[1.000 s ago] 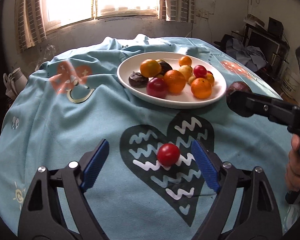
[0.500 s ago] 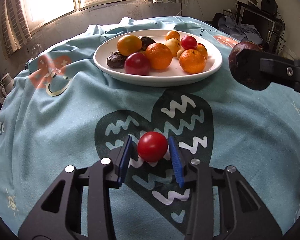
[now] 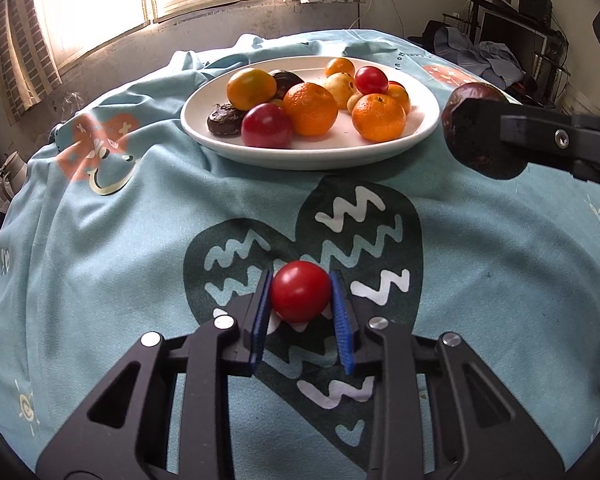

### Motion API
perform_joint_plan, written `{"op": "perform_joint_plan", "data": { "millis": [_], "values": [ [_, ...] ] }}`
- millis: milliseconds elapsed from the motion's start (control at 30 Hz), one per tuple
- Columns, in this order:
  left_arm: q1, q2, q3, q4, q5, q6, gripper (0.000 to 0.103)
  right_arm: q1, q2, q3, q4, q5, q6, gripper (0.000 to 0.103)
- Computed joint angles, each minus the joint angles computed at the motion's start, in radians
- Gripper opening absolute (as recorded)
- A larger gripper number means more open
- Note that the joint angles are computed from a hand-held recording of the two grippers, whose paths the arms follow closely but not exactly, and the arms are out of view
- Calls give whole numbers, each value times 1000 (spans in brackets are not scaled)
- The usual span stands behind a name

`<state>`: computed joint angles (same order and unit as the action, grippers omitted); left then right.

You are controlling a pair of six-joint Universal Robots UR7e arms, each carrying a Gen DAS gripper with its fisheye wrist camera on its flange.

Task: Organize fruits
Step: 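Lower the dark brown fruit and tomato onto the plate and open both tools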

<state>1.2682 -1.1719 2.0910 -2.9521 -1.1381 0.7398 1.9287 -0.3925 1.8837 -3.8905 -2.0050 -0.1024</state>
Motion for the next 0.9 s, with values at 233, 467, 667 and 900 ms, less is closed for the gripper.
{"op": "perform_joint_plan", "data": {
  "millis": [233, 467, 667, 900],
  "values": [
    [-4, -1, 6, -15, 9, -12, 29, -8, 15, -21, 56, -10, 6, 40],
    [0, -22, 1, -11, -9, -36, 29, 9, 42, -40, 73, -21, -7, 40],
    [-2, -70, 17, 9, -37, -92, 29, 30, 49, -40, 68, -34, -4, 40],
    [-32, -99, -30, 39, -60, -130, 29, 36, 8, -46, 61, -59, -21, 40]
  ]
}}
